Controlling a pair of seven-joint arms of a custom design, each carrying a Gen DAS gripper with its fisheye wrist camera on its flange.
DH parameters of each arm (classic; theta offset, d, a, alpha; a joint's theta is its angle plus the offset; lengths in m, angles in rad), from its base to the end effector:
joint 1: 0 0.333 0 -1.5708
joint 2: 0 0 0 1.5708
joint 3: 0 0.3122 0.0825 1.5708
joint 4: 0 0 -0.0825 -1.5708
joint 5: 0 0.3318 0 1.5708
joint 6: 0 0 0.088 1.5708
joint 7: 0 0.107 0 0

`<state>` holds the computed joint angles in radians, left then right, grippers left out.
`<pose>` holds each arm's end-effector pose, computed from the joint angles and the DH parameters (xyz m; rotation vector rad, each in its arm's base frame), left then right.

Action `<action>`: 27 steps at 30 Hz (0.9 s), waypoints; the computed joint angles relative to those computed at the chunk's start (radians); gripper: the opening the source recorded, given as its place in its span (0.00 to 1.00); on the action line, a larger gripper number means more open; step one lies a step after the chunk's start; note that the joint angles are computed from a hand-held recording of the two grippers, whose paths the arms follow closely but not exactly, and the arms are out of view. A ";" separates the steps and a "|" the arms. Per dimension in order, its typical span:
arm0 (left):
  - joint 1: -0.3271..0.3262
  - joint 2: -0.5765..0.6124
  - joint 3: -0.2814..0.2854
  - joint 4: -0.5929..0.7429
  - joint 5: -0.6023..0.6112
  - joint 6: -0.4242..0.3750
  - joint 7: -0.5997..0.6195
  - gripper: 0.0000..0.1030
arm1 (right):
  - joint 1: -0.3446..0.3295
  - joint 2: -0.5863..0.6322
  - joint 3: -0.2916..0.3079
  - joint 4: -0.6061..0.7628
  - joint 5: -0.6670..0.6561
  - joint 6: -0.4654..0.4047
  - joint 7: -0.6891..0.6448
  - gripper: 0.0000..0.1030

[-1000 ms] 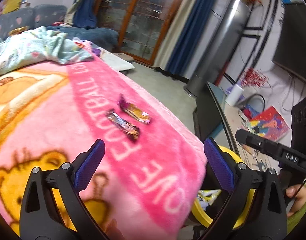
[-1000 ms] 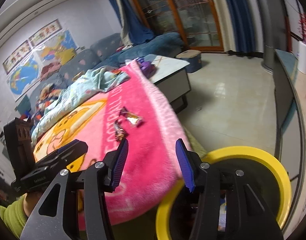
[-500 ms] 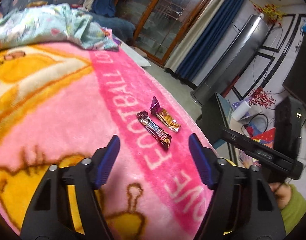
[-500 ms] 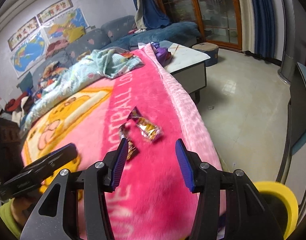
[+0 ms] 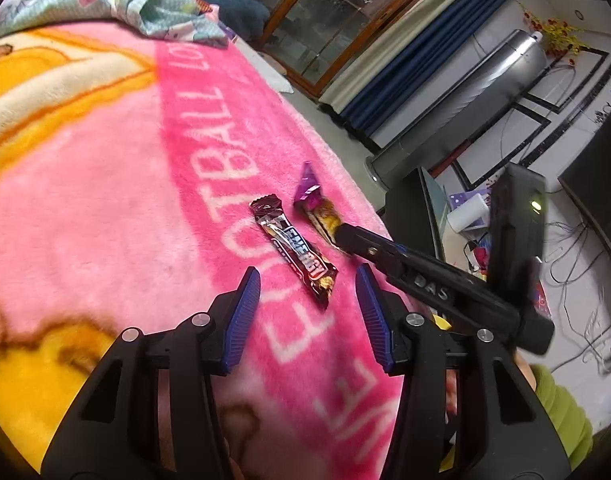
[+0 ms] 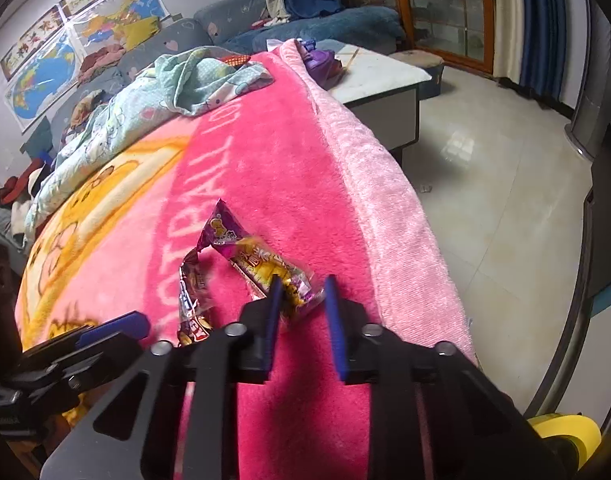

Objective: Collect trash
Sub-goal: 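Move both open grippers back to the two candy bar wrappers, then grasp the brown candy bar wrapper with the left gripper while the right grasps the purple wrapper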

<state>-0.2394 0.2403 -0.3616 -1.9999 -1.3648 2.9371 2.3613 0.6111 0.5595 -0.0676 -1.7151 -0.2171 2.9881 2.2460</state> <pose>0.5114 -0.2591 0.4126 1.8688 -2.0165 1.3476 0.5673 0.3706 0.3775 -1.8110 1.6478 -0.3335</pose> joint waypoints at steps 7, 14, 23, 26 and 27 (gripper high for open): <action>-0.015 0.059 -0.001 0.046 0.145 0.023 -0.158 0.38 | 0.063 -0.068 -0.073 -0.139 0.003 0.126 0.054 0.10; -0.065 0.086 0.039 0.034 0.465 0.100 -0.415 0.22 | 0.316 -0.144 -0.349 -0.311 0.013 0.246 0.199 0.09; 0.125 0.041 -0.163 -0.030 0.327 0.098 -0.256 0.14 | 0.534 -0.211 -0.533 -0.453 0.135 0.326 0.147 0.09; 0.099 -0.001 -0.150 -0.075 0.291 0.129 -0.212 0.14 | 0.601 -0.221 -0.583 -0.479 0.184 0.339 0.120 0.09; 0.085 -0.010 -0.140 -0.083 0.292 0.137 -0.206 0.14 | 0.644 -0.224 -0.619 -0.491 0.205 0.344 0.109 0.09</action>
